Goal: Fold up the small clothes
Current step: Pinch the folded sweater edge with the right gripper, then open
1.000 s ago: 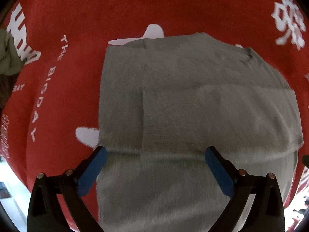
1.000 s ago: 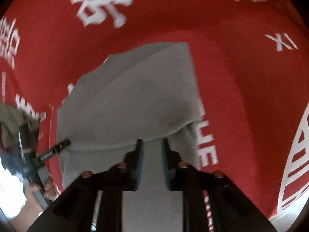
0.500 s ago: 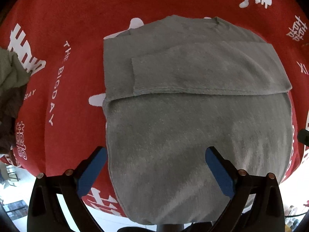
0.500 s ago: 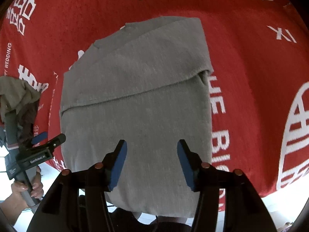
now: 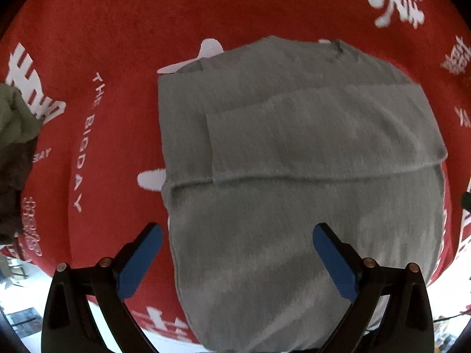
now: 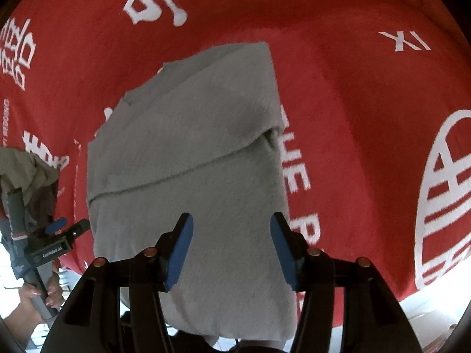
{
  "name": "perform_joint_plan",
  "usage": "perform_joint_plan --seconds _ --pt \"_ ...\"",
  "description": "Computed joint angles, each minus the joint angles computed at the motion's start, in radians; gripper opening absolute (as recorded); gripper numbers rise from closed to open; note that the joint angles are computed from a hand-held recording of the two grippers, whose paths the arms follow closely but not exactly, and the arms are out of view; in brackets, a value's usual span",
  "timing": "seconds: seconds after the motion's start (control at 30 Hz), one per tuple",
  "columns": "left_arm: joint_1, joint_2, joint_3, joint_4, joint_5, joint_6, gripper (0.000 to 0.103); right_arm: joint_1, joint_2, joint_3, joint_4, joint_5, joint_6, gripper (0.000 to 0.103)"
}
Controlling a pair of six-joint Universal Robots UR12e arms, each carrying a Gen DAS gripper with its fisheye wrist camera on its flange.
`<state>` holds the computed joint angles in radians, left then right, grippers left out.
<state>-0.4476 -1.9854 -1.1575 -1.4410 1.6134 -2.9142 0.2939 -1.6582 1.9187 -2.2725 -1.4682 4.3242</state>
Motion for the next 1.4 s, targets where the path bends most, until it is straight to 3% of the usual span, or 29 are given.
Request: perform_joint_plan --seconds 0.37,0.47,0.63,0.7,0.77,0.8,0.83,0.87,0.97,1.0,1.13,1.27,1.3,1.33,1.4 --pt "0.100 -0.125 0.125 -0.059 -0.225 -0.059 0.102 -0.161 0.011 0.146 -0.284 0.125 0.045 0.059" --pt "0.124 -0.137 0.131 -0.097 -0.300 -0.040 0.102 -0.188 0.023 0.184 -0.379 0.203 0.072 0.059" --pt "0.136 -0.155 0.139 -0.158 -0.357 -0.011 0.102 -0.193 0.030 0.205 -0.459 0.231 0.085 0.059" --pt "0.125 -0.155 0.136 -0.133 -0.338 0.002 0.101 -0.195 0.030 0.204 -0.455 0.238 0.078 0.058" --pt "0.116 -0.159 0.144 -0.124 -0.328 0.004 0.083 -0.196 0.033 0.189 -0.416 0.256 0.058 0.056" --pt "0.109 -0.161 0.148 -0.117 -0.307 0.001 0.073 -0.196 0.035 0.177 -0.382 0.257 0.041 0.049" --pt "0.108 -0.161 0.146 -0.105 -0.296 0.004 0.062 -0.198 0.038 0.165 -0.346 0.263 0.018 0.026" --pt "0.106 -0.158 0.139 -0.089 -0.288 0.013 0.058 -0.197 0.040 0.146 -0.297 0.265 -0.020 0.017" --pt "0.109 -0.147 0.117 -0.054 -0.278 0.026 0.049 -0.182 0.042 0.110 -0.206 0.207 -0.110 0.015" --pt "0.107 -0.146 0.114 -0.042 -0.255 0.017 0.039 -0.183 0.041 0.115 -0.192 0.204 -0.103 0.015" --pt "0.117 -0.142 0.120 -0.046 -0.242 -0.030 0.043 -0.184 0.036 0.147 -0.259 0.198 -0.019 0.017" --pt "0.109 -0.123 0.108 -0.019 -0.166 -0.054 0.057 -0.162 0.030 0.104 -0.150 0.146 -0.043 0.025" --pt "0.107 -0.115 0.103 -0.014 -0.148 -0.061 0.071 -0.158 0.027 0.099 -0.138 0.137 -0.045 0.026" --pt "0.106 -0.109 0.097 -0.007 -0.141 -0.063 0.079 -0.152 0.025 0.090 -0.122 0.123 -0.047 0.027" --pt "0.098 -0.094 0.085 -0.002 -0.119 -0.057 0.079 -0.133 0.026 0.061 -0.071 0.083 -0.053 0.031"
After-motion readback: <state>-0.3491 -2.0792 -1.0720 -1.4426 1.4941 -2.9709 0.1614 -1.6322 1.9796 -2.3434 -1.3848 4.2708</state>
